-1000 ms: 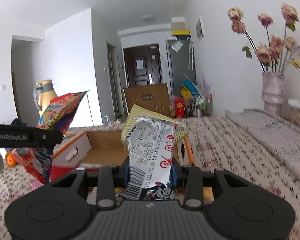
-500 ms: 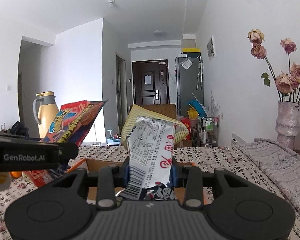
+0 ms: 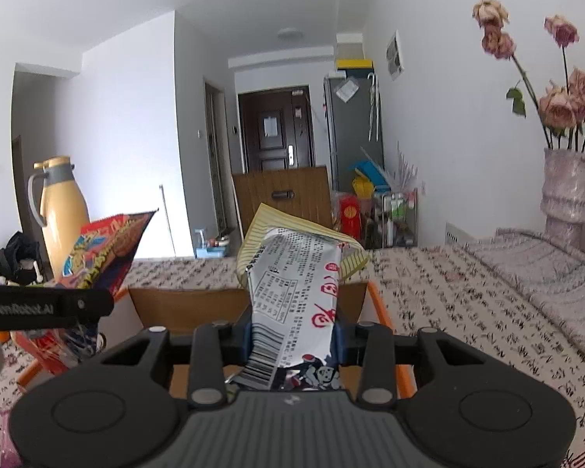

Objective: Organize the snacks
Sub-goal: 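Carry both packets over the box and open both grippers, then withdraw both open grippers from above the box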

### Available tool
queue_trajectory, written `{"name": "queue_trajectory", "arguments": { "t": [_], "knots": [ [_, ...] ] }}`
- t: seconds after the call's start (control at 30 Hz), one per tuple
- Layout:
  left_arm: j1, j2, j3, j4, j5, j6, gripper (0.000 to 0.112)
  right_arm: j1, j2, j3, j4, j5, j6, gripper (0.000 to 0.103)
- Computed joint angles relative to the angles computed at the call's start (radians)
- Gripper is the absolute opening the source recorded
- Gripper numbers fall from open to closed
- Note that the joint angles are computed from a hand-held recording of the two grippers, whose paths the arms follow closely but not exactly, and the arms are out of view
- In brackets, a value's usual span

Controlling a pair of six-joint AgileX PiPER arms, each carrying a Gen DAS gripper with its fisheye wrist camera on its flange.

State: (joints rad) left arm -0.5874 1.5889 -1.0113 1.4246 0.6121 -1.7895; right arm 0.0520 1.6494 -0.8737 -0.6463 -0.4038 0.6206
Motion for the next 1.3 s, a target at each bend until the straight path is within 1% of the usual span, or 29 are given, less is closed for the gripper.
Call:
{"name": "queue_trajectory", "arguments": {
  "t": [0.13,0.23,0.27,0.3,0.33,0.37,0.4,0.43,0.47,0.5,0.53,0.57,0.6,0.67,0.8,1.0,1.07,1.17,1.3],
  "knots": [
    [0.008,0.021,-0.002,-0.023,-0.021,0.031,0.053,0.008,0.017,-0.010,-0.039,0.033,0.023,0.036],
    [0.008,0.028,-0.003,-0.035,-0.030,0.042,0.054,0.010,0.015,-0.004,-0.051,0.037,0.032,0.037],
    [0.008,0.029,-0.002,-0.038,-0.034,0.044,0.056,0.009,0.014,-0.003,-0.057,0.036,0.037,0.037],
    [0.008,0.029,-0.002,-0.041,-0.038,0.044,0.059,0.006,0.014,-0.003,-0.072,0.036,0.053,0.040],
    [0.010,0.030,-0.001,-0.044,-0.046,0.043,0.060,0.003,0.016,-0.007,-0.096,0.039,0.077,0.045],
    [0.011,0.029,0.001,-0.042,-0.050,0.039,0.064,0.001,0.018,-0.009,-0.109,0.041,0.091,0.048],
    [0.014,0.032,0.000,-0.034,-0.048,0.032,0.072,0.001,0.019,-0.010,-0.109,0.044,0.093,0.055],
    [0.006,0.031,0.001,-0.030,-0.034,0.021,0.077,0.003,0.018,-0.008,-0.080,0.047,0.067,0.057],
    [0.002,0.028,0.006,-0.017,-0.022,0.001,0.087,0.002,0.018,-0.008,-0.064,0.048,0.054,0.059],
    [0.000,0.024,0.007,-0.011,-0.014,-0.010,0.093,-0.001,0.020,-0.009,-0.073,0.048,0.065,0.067],
    [-0.003,0.020,0.012,-0.001,-0.006,-0.028,0.097,-0.002,0.021,-0.010,-0.069,0.050,0.066,0.084],
    [-0.007,0.017,0.015,0.007,0.006,-0.044,0.103,0.001,0.021,-0.009,-0.042,0.055,0.046,0.092],
    [-0.012,0.015,0.018,0.016,0.023,-0.062,0.103,0.003,0.021,-0.005,0.002,0.053,0.011,0.101],
    [-0.007,0.009,0.019,0.010,0.017,-0.060,0.103,-0.001,0.020,-0.003,0.018,0.050,0.007,0.102],
    [-0.008,0.014,0.008,-0.008,0.025,-0.043,0.103,-0.009,0.025,-0.012,-0.024,0.057,0.060,0.103],
    [-0.008,0.010,0.006,-0.021,0.032,-0.036,0.103,-0.013,0.023,-0.015,-0.044,0.055,0.078,0.103],
    [-0.006,0.010,-0.006,-0.045,0.034,-0.015,0.103,-0.016,0.018,-0.022,-0.094,0.060,0.123,0.103],
    [-0.011,-0.007,-0.016,-0.078,0.048,0.010,0.103,-0.018,-0.012,-0.015,-0.136,0.064,0.156,0.103],
    [-0.037,-0.039,-0.014,-0.097,0.088,0.040,0.103,-0.019,-0.066,0.008,-0.168,0.080,0.169,0.103]
  ]
}}
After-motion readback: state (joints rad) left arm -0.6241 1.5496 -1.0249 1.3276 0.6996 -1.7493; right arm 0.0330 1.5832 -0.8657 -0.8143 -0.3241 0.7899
